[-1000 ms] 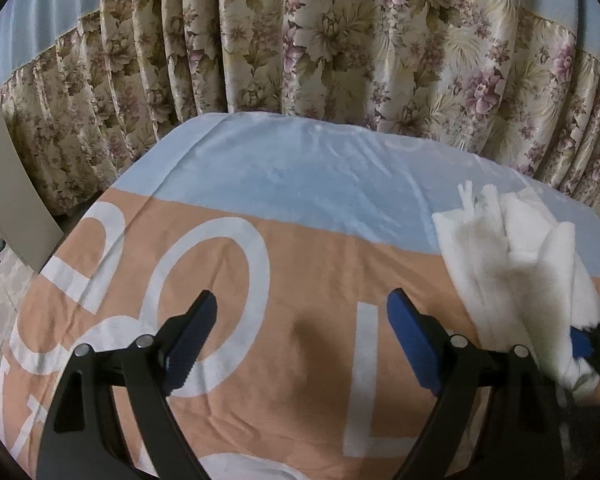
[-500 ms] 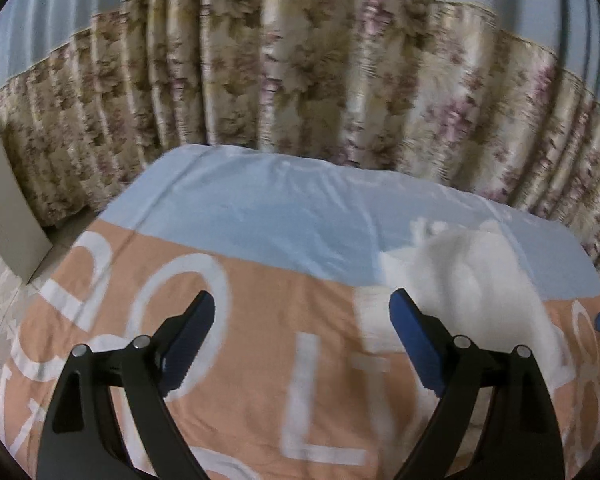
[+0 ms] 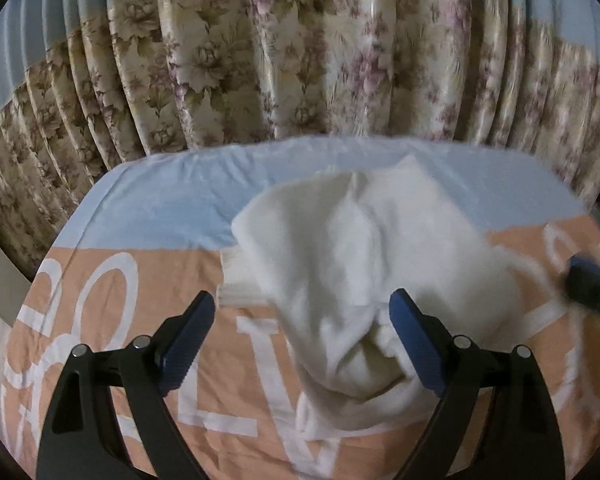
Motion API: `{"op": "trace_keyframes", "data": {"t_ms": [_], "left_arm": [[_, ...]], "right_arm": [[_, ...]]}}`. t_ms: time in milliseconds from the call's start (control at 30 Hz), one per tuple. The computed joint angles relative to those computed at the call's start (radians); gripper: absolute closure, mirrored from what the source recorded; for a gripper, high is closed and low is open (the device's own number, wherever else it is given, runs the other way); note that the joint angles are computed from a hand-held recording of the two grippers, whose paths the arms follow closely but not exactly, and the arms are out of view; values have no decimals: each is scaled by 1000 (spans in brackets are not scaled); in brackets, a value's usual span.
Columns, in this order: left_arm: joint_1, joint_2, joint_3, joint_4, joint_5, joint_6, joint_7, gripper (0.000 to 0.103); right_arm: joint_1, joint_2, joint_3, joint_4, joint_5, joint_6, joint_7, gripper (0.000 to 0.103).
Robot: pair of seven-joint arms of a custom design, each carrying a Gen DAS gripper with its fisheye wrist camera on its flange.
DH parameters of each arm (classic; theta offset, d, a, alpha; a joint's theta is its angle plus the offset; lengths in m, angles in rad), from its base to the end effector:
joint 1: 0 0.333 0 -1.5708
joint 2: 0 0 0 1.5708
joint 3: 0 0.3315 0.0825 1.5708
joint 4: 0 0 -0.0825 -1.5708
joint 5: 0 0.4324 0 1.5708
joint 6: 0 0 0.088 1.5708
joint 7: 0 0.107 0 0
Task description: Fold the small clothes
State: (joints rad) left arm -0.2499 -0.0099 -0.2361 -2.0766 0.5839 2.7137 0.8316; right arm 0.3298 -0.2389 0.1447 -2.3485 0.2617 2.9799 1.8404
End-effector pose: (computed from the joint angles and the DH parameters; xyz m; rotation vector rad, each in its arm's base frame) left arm 0.5483 -0.3123 0.4944 -1.6059 1.9699 -0.7243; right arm 0.4982 0.2402 0.5190 -1.5983 1.6343 -0.2926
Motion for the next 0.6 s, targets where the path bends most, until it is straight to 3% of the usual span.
{"op": "trace_keyframes", "data": {"t_ms": [67, 133, 233, 267, 367, 467, 600], "left_arm": [[7, 17, 8, 2, -33, -34, 9, 53], [19, 24, 21, 4, 7, -72, -26, 50], [22, 37, 27, 12, 99, -150, -49, 36], [25, 33, 30, 6, 110, -154, -59, 36], [41, -1, 36, -47, 81, -74, -49, 36], [43, -9, 26, -55, 103, -85, -40, 34], [54, -46, 25, -97, 69, -9, -64, 33]], "right_arm": [[3, -6, -3, -4, 2, -6, -6, 16], [6, -20, -6, -16, 3, -12, -18, 16], [4, -35, -3, -25, -1, -21, -23, 15], [5, -36, -5, -26, 3, -21, -24, 15], [-8, -40, 7, -30, -5, -16, -3, 15], [-15, -35, 18, -23, -21, -16, 10, 12], [-39, -22, 42, -5, -78, -33, 45, 10]]}}
